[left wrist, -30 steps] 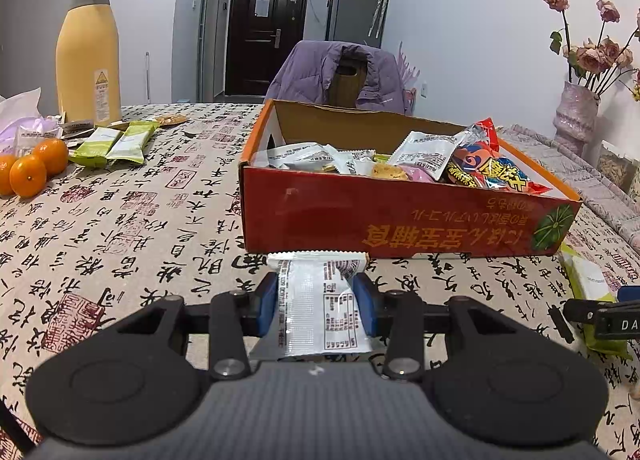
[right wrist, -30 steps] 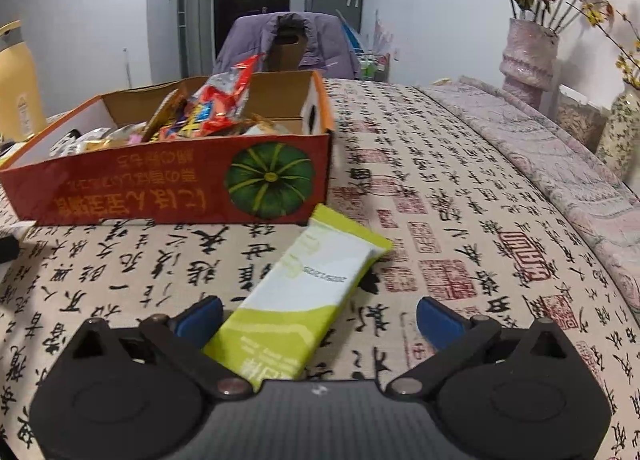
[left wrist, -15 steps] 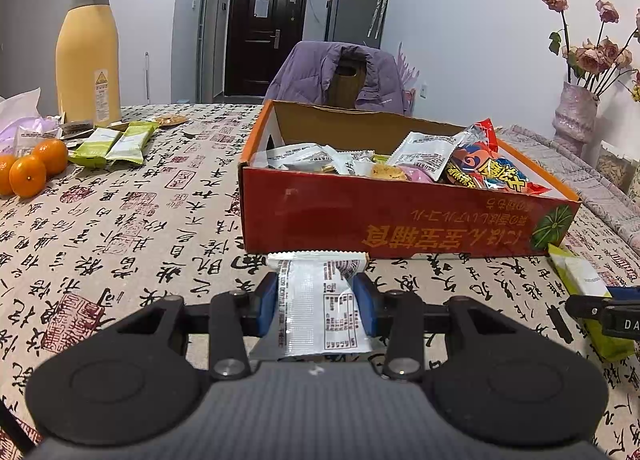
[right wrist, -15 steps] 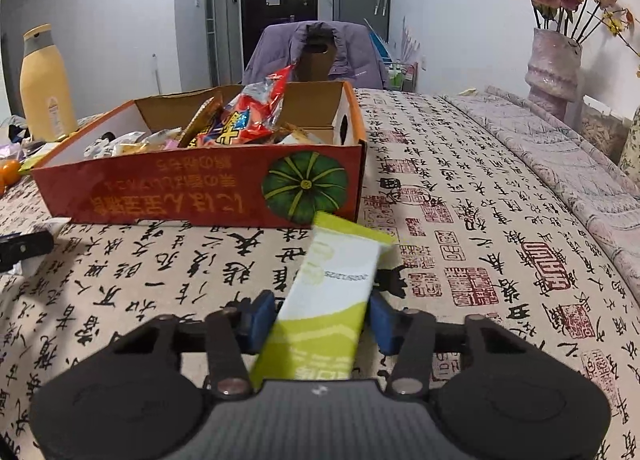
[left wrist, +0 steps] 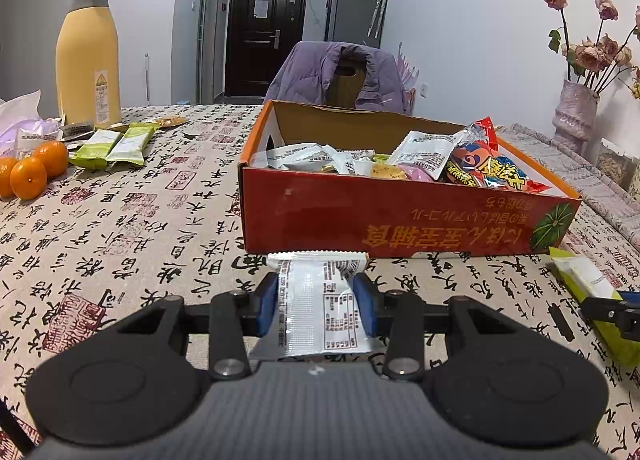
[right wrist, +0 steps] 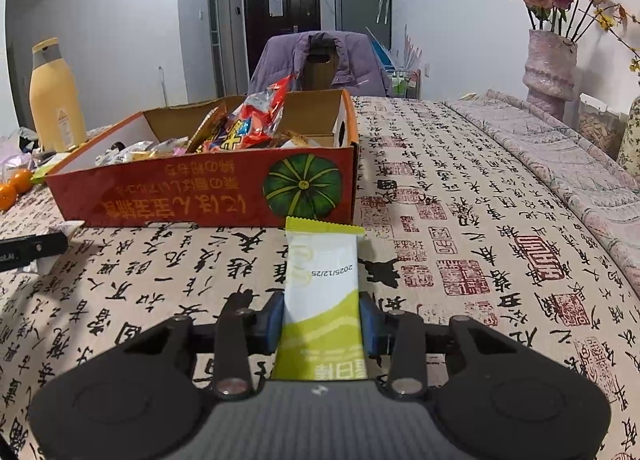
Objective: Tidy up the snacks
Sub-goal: 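Carry the snack bar and white packet into the orange box and open both grippers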
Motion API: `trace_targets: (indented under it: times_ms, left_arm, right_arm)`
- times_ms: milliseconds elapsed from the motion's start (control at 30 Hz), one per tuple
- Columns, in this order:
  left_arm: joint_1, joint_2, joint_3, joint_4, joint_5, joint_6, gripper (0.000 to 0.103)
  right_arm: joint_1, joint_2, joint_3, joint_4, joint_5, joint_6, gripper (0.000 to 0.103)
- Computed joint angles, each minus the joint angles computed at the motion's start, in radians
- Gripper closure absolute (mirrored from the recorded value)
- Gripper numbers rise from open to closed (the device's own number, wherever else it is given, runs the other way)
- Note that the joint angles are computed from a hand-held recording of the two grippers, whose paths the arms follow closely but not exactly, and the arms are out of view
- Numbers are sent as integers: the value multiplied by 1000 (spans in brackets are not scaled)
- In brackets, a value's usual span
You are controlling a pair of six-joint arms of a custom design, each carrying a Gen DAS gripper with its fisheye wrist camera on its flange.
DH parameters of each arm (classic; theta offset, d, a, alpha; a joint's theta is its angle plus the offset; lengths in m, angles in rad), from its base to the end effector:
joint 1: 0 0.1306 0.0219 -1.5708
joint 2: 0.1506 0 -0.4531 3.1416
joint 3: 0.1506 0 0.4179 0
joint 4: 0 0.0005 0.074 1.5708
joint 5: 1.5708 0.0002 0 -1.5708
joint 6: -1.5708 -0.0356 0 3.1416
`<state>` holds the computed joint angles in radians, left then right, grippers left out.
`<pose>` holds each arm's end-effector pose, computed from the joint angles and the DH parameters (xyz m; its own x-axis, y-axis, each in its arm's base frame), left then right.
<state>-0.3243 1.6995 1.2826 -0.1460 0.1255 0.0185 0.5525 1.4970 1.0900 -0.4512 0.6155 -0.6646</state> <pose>0.5873 -0.2027 0.3384 -0.5134 0.1532 -0.8443 0.4071 0.9097 -0.0824 0.4432 0.2485 0.3388 -0.5731 0.2382 -0.7841 0.3129 0.9479 0.0593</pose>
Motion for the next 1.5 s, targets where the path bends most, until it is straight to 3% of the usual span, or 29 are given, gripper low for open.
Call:
trace_targets:
  times_ms: [500, 800, 1167, 1500]
  left_arm:
    - [-5, -34, -31, 27, -3, -10, 62]
    - [-18, -72, -27, 84, 7, -4, 62]
    - [-52, -24, 106, 76, -34, -10, 62]
    - [-71, 78, 270, 6, -96, -25, 62]
  right_arm:
    - [37, -69, -43, 66, 54, 40, 66]
    - [43, -89, -32, 141, 90, 119, 66]
    - [-6, -44, 48, 256, 62, 250, 66]
    - [-102, 47, 191, 229, -11, 294, 66]
